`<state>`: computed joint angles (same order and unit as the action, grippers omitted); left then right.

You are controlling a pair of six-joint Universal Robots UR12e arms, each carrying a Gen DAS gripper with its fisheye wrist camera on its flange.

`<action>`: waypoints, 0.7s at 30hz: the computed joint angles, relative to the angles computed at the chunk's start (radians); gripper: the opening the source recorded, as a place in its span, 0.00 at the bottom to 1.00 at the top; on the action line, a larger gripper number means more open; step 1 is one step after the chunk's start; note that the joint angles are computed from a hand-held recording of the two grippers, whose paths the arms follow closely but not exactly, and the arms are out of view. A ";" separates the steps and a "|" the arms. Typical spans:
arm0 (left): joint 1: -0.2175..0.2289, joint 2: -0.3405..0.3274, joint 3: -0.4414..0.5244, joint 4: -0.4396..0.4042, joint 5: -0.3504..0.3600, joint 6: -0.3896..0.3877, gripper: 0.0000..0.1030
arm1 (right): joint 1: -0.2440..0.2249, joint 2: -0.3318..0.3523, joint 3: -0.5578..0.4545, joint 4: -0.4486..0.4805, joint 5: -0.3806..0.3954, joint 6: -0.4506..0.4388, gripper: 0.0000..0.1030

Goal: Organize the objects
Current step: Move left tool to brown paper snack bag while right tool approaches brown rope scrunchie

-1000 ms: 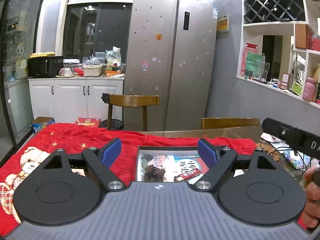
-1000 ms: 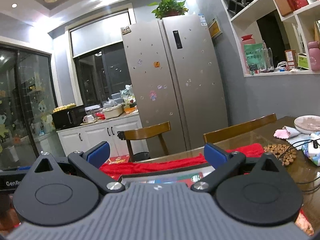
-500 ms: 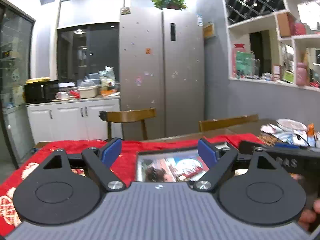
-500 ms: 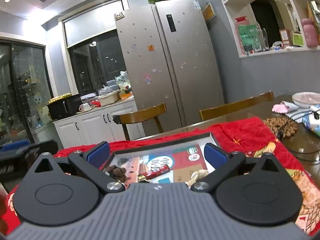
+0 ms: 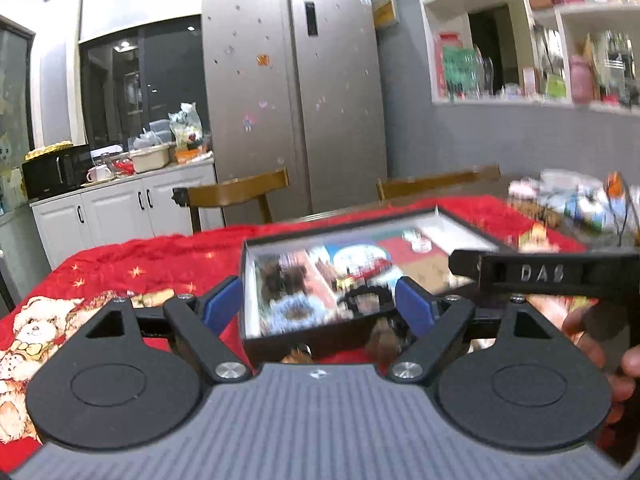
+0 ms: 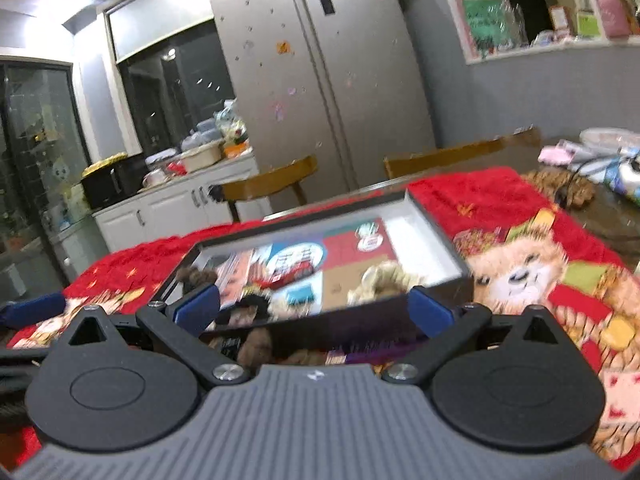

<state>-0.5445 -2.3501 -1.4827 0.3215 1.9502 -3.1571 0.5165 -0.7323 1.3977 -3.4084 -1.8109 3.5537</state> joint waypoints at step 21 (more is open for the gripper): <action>0.028 -0.005 0.028 -0.294 -0.075 -0.159 0.83 | -0.004 -0.002 -0.002 0.131 0.089 -0.024 1.00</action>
